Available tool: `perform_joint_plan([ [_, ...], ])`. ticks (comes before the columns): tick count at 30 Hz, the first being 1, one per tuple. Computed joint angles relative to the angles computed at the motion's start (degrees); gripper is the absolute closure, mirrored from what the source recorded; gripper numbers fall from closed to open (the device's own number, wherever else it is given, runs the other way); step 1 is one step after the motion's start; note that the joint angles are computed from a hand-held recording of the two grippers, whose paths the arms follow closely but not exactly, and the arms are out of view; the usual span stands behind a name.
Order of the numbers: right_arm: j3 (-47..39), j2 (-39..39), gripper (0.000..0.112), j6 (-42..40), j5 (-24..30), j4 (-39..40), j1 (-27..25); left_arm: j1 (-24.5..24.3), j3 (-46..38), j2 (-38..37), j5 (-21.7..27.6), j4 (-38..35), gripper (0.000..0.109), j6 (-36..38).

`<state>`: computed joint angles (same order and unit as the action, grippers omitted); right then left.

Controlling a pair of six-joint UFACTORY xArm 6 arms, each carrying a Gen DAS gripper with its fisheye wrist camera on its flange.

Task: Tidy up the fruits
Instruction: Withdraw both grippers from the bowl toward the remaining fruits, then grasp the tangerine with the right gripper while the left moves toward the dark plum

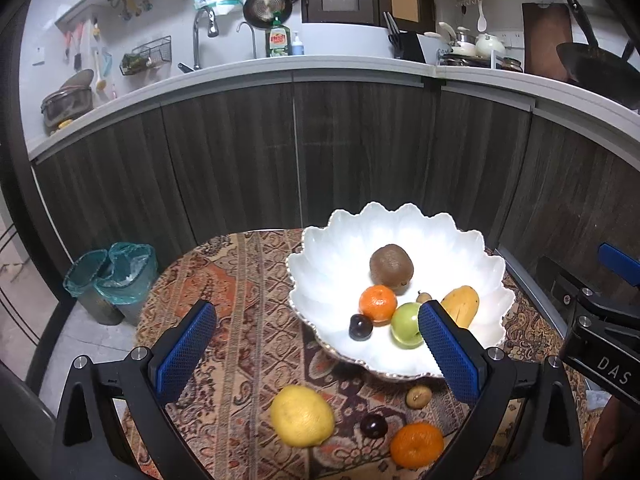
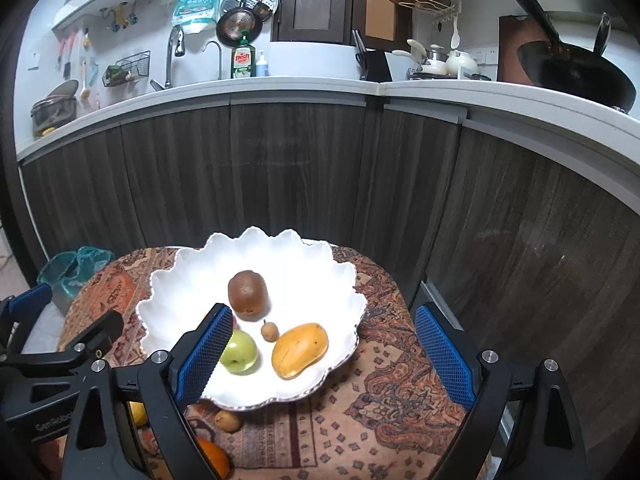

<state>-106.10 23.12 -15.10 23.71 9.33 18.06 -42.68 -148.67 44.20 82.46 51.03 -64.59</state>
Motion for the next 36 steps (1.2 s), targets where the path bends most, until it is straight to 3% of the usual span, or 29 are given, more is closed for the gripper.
perform_joint_plan([
  [8,5.13,-3.40,0.019,-2.41,-1.21,2.66,0.35,-1.42,13.85,-8.51,-1.73,1.52,0.006,-5.57],
  [36,16.86,-8.06,0.019,-3.40,-1.72,3.53,0.78,-3.03,33.74,-17.75,-5.55,-0.60,0.006,-14.47],
])
